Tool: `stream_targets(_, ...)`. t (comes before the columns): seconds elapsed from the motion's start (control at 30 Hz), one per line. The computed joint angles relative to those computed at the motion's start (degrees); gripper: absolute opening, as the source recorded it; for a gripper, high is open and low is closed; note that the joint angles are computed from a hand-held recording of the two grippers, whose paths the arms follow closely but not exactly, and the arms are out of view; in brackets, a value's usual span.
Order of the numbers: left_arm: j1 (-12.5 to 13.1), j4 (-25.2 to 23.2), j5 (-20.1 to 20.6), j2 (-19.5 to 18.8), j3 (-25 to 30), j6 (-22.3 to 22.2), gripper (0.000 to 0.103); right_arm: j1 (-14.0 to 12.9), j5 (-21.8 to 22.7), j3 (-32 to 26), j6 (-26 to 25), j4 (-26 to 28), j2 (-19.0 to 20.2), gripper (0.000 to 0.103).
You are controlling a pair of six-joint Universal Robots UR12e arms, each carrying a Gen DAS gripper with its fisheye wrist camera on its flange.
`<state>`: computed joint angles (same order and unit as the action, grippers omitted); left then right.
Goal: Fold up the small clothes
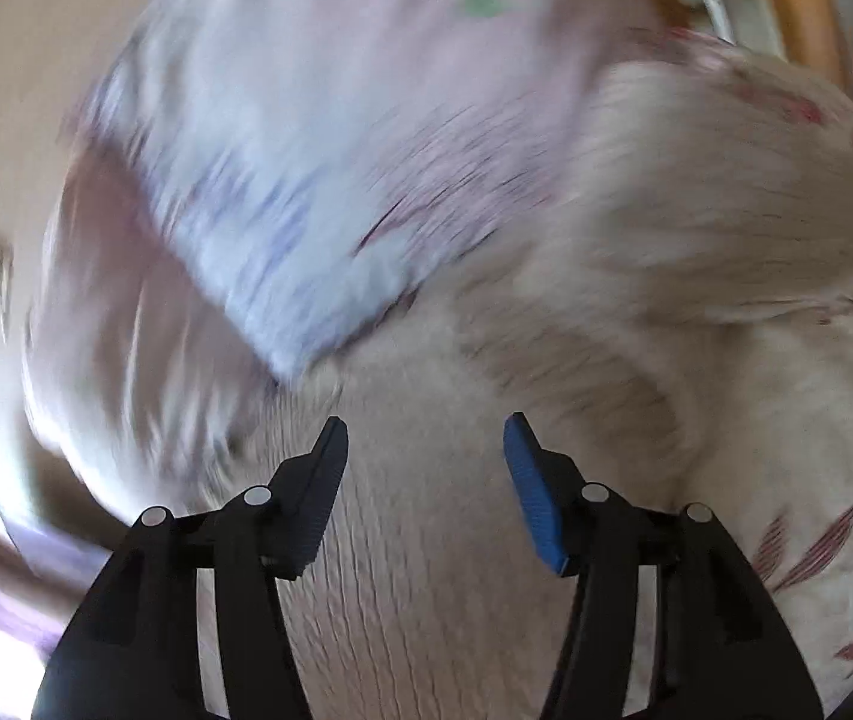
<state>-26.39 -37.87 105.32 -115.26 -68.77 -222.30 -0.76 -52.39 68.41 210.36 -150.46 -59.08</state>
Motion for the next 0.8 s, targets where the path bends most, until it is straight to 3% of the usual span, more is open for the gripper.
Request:
stream_targets(0.1, 0.0, -0.5, -0.5, -0.3, 0.3, -0.3, 0.097, -0.9, -0.4, -1.6, 7.4, -0.6, 1.8, 0.052)
stream_targets(0.2, 0.0, -0.9, -0.6, -0.4, 0.4, -0.4, 0.097, -0.4, -2.6, -3.7, 8.6, 0.8, 3.3, 0.049)
stream_targets(0.33, 0.1, -1.1, 0.1, -0.4, 0.4, -0.9, 0.098, -0.5, -1.1, -4.9, 17.2, -2.7, 5.4, 0.049)
stream_targets(0.47, 0.2, -1.0, 0.2, -0.3, 0.3, -1.2, 0.098, 0.3, -5.3, -5.3, 22.1, -5.8, 6.2, 0.043)
stream_targets(0.57, 0.2, -0.9, 0.2, -0.2, 0.0, -1.4, 0.098, 1.4, -13.0, -5.8, 20.0, -5.5, 5.9, 0.027)
stream_targets(0.67, 0.3, -0.8, 0.3, 0.0, -0.3, -1.4, 0.098, 2.1, -17.4, -6.0, 16.5, -5.9, 5.6, 0.01)
stream_targets(0.8, 0.3, -0.4, 0.5, 0.3, -0.8, -1.5, 0.098, 2.9, -23.1, -5.1, 8.6, -7.2, 4.1, 0.01)
